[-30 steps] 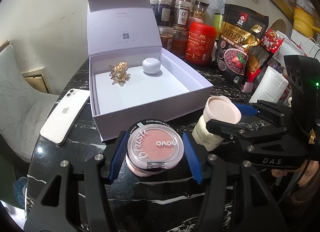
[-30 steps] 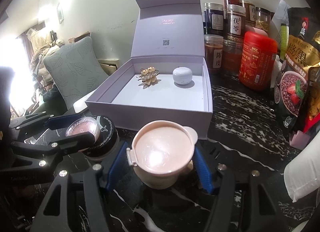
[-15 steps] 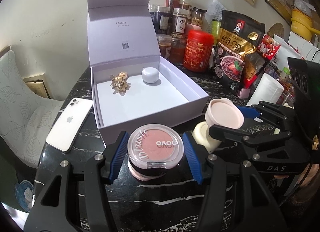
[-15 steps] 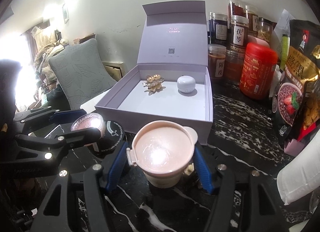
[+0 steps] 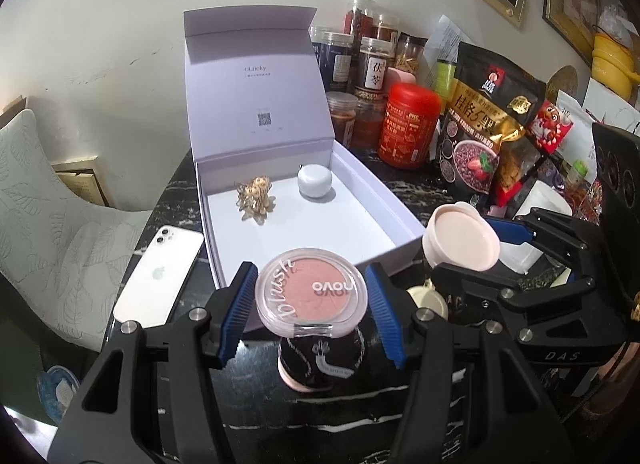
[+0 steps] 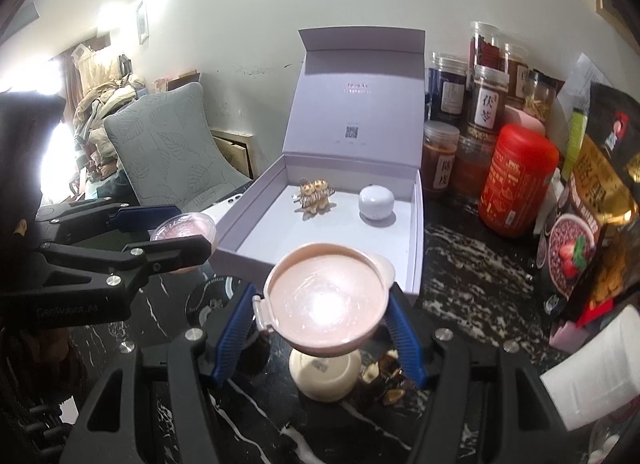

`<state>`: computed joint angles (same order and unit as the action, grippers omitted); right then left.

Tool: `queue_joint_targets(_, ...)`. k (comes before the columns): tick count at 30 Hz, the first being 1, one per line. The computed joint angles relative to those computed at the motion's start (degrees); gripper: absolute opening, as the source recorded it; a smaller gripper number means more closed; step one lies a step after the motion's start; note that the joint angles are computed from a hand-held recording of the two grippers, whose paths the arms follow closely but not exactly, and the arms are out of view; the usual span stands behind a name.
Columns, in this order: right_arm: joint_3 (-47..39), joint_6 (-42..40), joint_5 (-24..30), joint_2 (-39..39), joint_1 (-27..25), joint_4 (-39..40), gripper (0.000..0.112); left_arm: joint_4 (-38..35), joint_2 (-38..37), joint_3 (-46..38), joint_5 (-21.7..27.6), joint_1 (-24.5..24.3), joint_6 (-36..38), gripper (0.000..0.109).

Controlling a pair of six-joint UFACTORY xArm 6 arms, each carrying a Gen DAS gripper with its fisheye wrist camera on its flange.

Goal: Organize objects
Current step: 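Carry the blush compact with the left tool while the right tool carries the cream jar into the box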

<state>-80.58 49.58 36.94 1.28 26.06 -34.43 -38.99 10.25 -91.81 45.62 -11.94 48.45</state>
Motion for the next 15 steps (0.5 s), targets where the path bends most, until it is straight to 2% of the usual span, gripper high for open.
queue_joint_targets(15,-10.95,-10.96,1.66,8.10,-3.86,7.68,0.066,5.33,11.77,-15.40,3.70,-1.25,-6.31,0.055)
